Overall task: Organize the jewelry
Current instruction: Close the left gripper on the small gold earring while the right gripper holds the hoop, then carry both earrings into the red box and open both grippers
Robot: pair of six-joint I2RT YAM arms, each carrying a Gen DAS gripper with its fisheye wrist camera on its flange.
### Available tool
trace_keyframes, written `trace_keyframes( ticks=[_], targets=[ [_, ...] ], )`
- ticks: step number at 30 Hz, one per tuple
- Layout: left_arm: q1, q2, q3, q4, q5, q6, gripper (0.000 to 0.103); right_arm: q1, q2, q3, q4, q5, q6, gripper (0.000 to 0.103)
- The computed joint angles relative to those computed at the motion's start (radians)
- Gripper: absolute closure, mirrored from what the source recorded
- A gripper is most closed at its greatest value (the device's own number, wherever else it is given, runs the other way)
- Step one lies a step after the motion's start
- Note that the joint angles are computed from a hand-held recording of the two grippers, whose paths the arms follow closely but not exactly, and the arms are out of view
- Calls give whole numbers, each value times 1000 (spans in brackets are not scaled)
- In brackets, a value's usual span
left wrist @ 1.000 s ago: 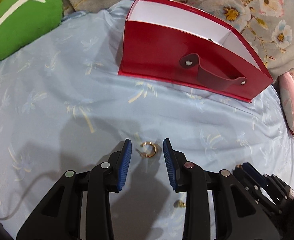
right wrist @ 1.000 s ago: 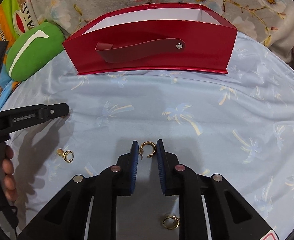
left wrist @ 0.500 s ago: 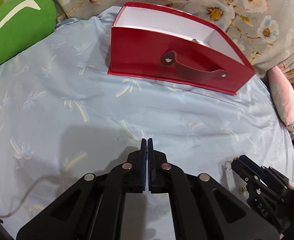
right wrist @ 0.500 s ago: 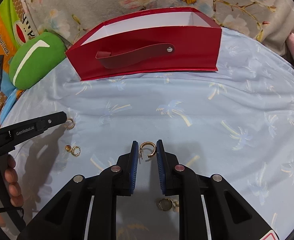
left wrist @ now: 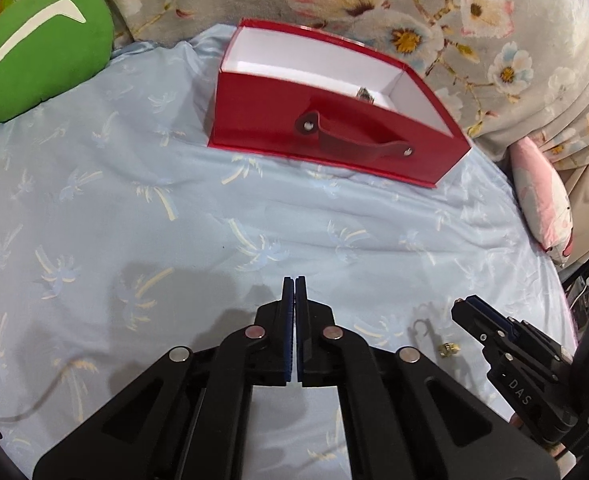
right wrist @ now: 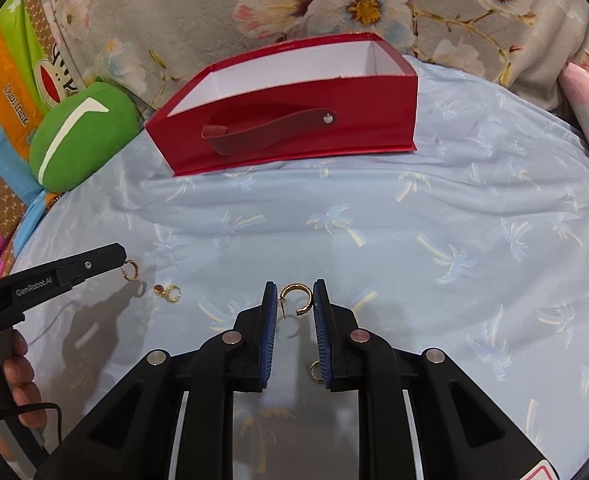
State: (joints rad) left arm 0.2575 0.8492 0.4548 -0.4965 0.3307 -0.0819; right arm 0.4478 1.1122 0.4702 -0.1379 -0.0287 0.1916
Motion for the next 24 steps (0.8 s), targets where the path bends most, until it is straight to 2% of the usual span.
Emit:
trace_keyframes(
  ticks=[7, 12, 17, 22, 24],
  targets=[
    [144, -83, 131, -187, 100, 91, 103, -7, -129, 44, -100, -9, -15, 86],
    [182, -55, 260, -241, 118, 134, 103, -28, -140, 152, -146, -25, -59, 86],
    [101, 33, 407, -206, 47, 109, 103, -71, -28, 324, -132, -68, -107, 86],
    [2, 183, 563, -108, -43, 74, 103, -98, 162, 549, -110, -85, -137, 86],
    [-16, 258, 627, -83, -49, 64, 103, -111, 245, 636, -111, -101, -139, 86]
  ],
)
